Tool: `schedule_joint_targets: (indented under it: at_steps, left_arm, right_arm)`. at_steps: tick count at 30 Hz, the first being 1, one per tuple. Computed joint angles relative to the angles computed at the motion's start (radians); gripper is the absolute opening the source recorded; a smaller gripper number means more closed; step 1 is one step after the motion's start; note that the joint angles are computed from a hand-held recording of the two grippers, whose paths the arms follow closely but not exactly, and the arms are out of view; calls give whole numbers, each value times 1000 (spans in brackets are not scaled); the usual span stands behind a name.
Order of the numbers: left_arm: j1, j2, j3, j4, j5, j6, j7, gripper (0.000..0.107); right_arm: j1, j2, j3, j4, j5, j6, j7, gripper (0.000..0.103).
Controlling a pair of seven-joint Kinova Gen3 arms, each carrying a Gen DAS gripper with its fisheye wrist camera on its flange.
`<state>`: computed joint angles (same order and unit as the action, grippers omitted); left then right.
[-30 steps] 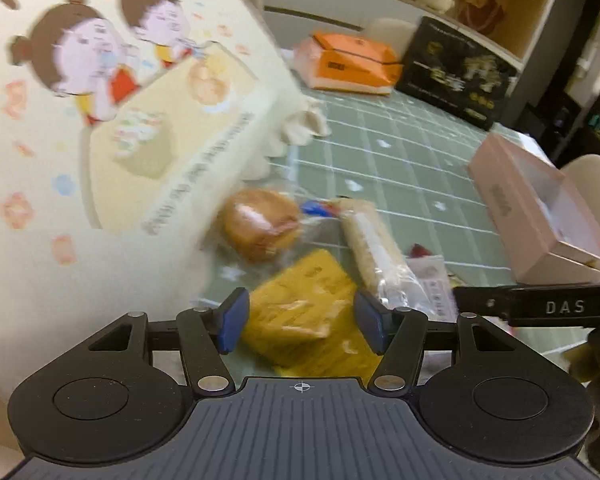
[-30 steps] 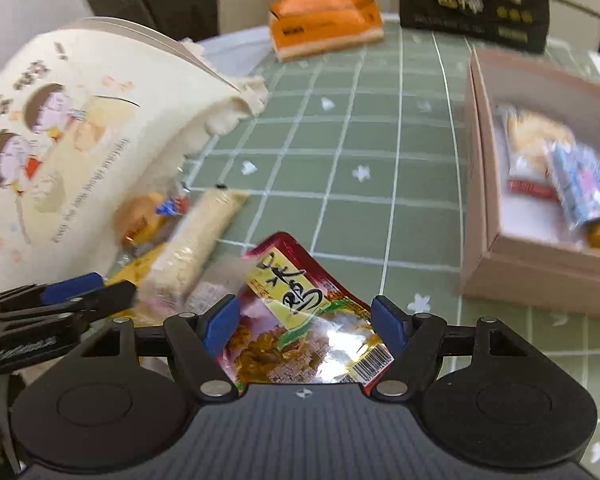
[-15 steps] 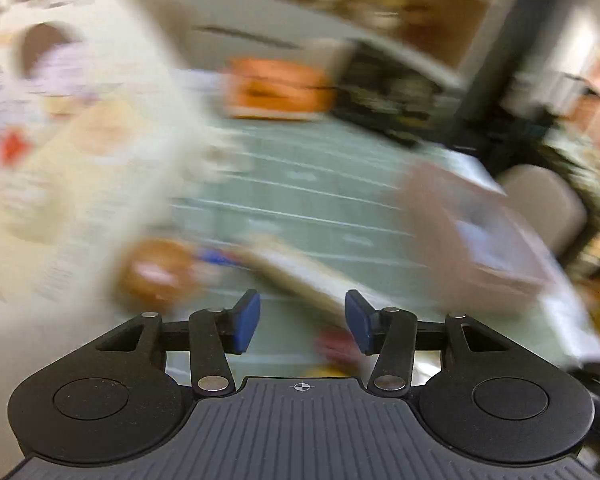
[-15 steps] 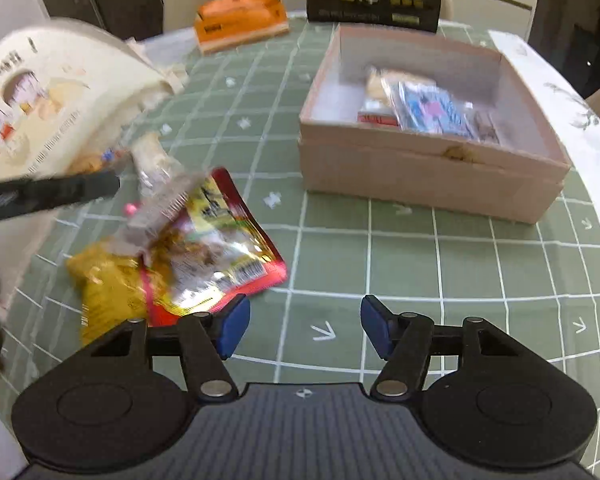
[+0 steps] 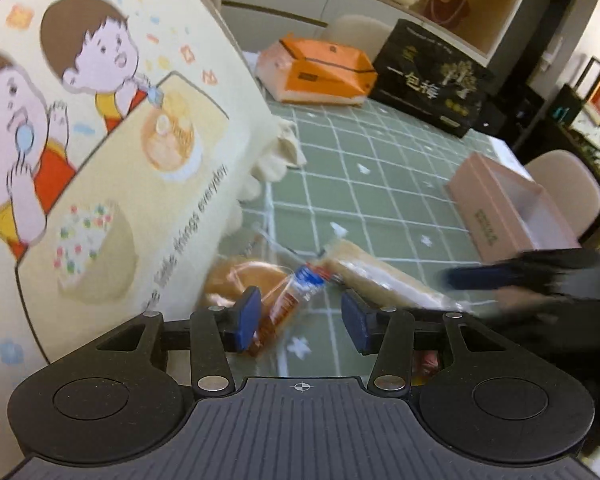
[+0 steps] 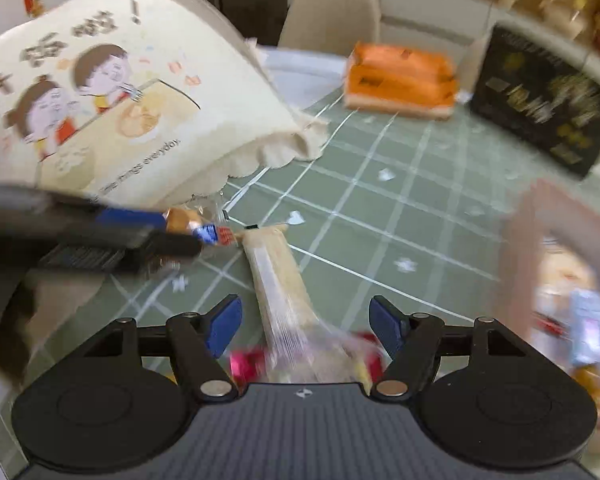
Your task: Organize snacks
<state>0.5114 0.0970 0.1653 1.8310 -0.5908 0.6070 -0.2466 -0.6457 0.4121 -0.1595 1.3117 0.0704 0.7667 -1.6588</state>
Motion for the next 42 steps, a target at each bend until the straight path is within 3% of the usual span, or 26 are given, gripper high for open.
schedule_joint_targets:
  at_steps: [1, 2, 3, 5, 8, 11, 13, 15, 17, 22, 24, 28, 32, 35, 39, 42]
  left_arm:
    - [9, -6, -14, 7, 8, -12, 5, 51]
    - [37, -9, -39, 10, 0, -7, 26, 51]
    - [83, -5, -76, 5, -25, 14, 54, 49]
    - [176, 20, -139, -23, -106, 91, 119, 48]
    - [297, 69, -243, -44, -207, 141, 222, 46]
    - [340, 101, -294, -70, -218, 149, 204, 46]
    - [300, 98, -281, -68, -159, 84, 137, 46]
    - [208, 88, -206, -52, -77, 2, 89, 46]
    - [122, 78, -123, -26, 1, -79, 17, 46]
    - [-62, 57, 69, 6, 163, -207, -186, 48]
    - [-110, 43, 115, -9, 183, -218, -268, 48]
    - [-244, 120, 301, -162, 96, -83, -430, 48]
    - [-386, 264, 486, -318, 85, 80, -593, 48]
    - [-479, 349, 625, -389, 97, 201, -715, 49]
    - [-485, 360, 682, -408, 137, 275, -876, 50]
    - [-386, 371, 644, -448, 78, 351, -918, 51]
  right_arm:
    - [20, 38, -13, -46, -41, 38, 27, 45]
    - [56, 66, -44, -82, -81, 76, 47, 34]
    - [97, 79, -79, -100, -122, 102, 57, 31]
    - [132, 52, -94, -80, -176, 112, 71, 29]
    - [147, -64, -50, 51, -234, 67, 93, 29]
    - [197, -198, -37, 190, -247, 37, 48, 29]
    - [192, -282, -6, 275, -194, 15, -16, 29]
    - [190, -354, 8, 356, -115, -3, -94, 29]
    - [211, -403, 8, 409, -83, 5, -133, 19]
    - [270, -496, 5, 526, -87, -13, -168, 18]
    - [281, -510, 3, 552, -110, -23, -170, 18]
    - [279, -524, -16, 588, -133, -52, -188, 21]
    - [267, -528, -37, 581, -120, -40, -187, 45]
    - [262, -555, -55, 582, -66, -26, -195, 52]
    - [284, -612, -36, 611, -61, -7, -195, 58]
    - [315, -643, -31, 637, -55, 9, -212, 59]
